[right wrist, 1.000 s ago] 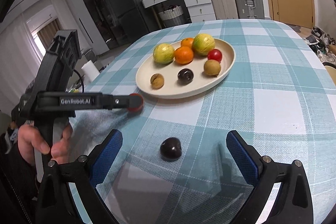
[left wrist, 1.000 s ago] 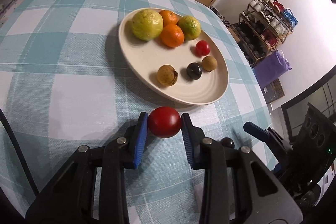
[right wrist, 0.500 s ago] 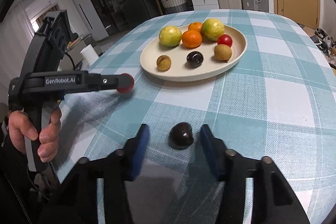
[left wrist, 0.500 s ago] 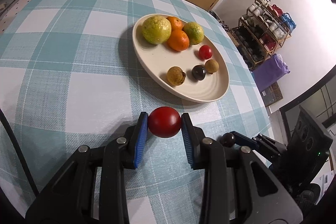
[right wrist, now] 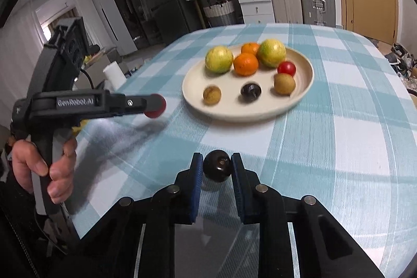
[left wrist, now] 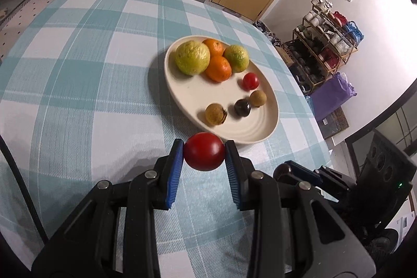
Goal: Organize fruits
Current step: 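Carry the tomato and plum onto the cream plate and open both tools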
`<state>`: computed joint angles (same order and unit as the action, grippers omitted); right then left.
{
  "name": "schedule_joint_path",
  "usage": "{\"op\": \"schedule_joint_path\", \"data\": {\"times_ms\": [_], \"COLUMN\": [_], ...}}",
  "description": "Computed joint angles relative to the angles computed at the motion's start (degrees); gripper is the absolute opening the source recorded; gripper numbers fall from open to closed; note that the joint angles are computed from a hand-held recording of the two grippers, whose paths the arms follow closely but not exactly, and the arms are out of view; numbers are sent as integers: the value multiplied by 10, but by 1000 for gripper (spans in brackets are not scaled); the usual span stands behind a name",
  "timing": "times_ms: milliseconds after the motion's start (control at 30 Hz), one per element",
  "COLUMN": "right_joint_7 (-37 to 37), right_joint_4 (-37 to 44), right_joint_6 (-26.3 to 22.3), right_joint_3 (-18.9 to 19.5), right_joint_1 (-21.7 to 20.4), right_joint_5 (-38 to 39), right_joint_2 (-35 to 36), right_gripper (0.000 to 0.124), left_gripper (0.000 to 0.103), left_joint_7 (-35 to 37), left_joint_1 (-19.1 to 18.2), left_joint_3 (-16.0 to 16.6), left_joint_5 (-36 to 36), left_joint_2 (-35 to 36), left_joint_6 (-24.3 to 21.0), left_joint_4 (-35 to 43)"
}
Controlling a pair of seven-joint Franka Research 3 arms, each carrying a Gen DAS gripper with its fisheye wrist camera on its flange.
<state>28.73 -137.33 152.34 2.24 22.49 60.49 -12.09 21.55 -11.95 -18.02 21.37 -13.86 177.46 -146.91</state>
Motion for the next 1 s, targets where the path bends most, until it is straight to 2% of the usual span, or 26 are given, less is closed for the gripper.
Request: {"op": "schedule_joint_path", "data": {"times_ms": [267,567,833,1000], "right_joint_7": [-37,-44,-28,-8], "right_joint_4": [52,122,183,218], "right_joint_6": [-5,-22,-35,-53], "right_joint_3": [-2,4,16,21], "right_joint_1": [-1,-23,-50,-66], "right_joint_5": [44,64,57,53], "right_joint_2": [25,78,132,162], "right_gripper": [22,22,22,22], "left_gripper": [29,29,29,29], "left_joint_7": [35,121,203,221], "left_joint_1": [-16,-45,-42,-35], "left_joint_3": [20,43,34,27], "left_joint_5": [-13,-77,-152,-167], "left_joint_2": [38,109,174,203], "left_joint_6": [-11,-26,-42,-52], "left_joint_4": [51,130,195,225]}}
